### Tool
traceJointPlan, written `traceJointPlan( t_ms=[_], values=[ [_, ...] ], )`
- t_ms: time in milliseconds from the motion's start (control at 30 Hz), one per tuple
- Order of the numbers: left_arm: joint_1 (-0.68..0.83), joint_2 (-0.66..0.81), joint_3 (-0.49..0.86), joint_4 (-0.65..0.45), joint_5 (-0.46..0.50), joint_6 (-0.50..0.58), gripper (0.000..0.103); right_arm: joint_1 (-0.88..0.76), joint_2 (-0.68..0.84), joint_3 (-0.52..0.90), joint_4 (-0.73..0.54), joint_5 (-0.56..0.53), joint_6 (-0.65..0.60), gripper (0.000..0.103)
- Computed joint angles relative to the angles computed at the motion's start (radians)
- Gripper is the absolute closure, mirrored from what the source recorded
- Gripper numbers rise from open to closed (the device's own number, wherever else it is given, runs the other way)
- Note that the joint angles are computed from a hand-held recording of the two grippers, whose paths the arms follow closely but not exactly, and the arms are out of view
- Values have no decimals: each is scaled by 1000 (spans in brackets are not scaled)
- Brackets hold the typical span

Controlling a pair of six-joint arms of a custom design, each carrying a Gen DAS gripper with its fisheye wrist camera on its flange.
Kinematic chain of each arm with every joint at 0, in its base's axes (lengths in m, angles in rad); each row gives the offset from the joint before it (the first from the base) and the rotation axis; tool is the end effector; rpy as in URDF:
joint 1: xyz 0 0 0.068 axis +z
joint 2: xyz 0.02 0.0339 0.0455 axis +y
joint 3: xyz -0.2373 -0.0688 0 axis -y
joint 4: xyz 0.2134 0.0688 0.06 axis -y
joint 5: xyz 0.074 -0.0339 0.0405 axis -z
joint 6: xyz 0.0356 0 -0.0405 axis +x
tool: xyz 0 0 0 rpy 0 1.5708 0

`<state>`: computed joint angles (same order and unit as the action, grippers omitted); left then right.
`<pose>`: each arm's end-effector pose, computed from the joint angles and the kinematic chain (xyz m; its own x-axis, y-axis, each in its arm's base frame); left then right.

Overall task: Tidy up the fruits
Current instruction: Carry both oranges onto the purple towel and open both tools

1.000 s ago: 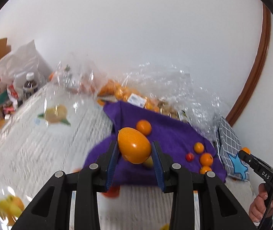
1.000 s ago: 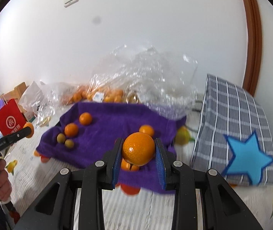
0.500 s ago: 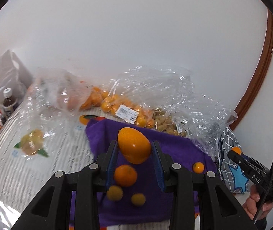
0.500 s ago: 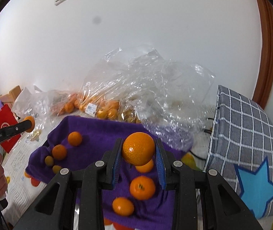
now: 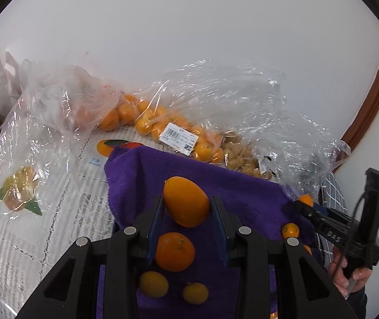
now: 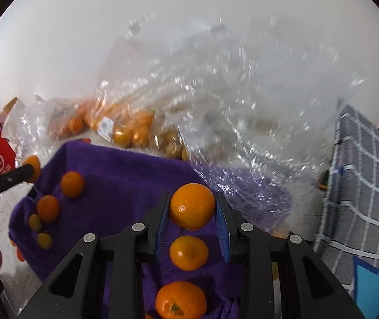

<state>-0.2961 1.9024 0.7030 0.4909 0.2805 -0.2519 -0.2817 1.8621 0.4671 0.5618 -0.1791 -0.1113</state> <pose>0.2963 -0.1007 0.0904 -0.7227 -0.0299 -0.6905 0.3111 0.8780 -0.3637 0.2495 -0.0656 0.0605 -0.7241 0.0958 -0.6830 0.0785 0.9953 0.0563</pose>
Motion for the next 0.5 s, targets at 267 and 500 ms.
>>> traceJointPlan(
  t_ms=[267, 500],
  values=[
    [10, 46, 48, -22, 21, 9, 69, 9, 52, 135, -193, 14, 5, 70],
    [1, 69, 57, -27, 27, 4, 69, 75, 33, 112, -190, 29, 4, 72]
  ],
)
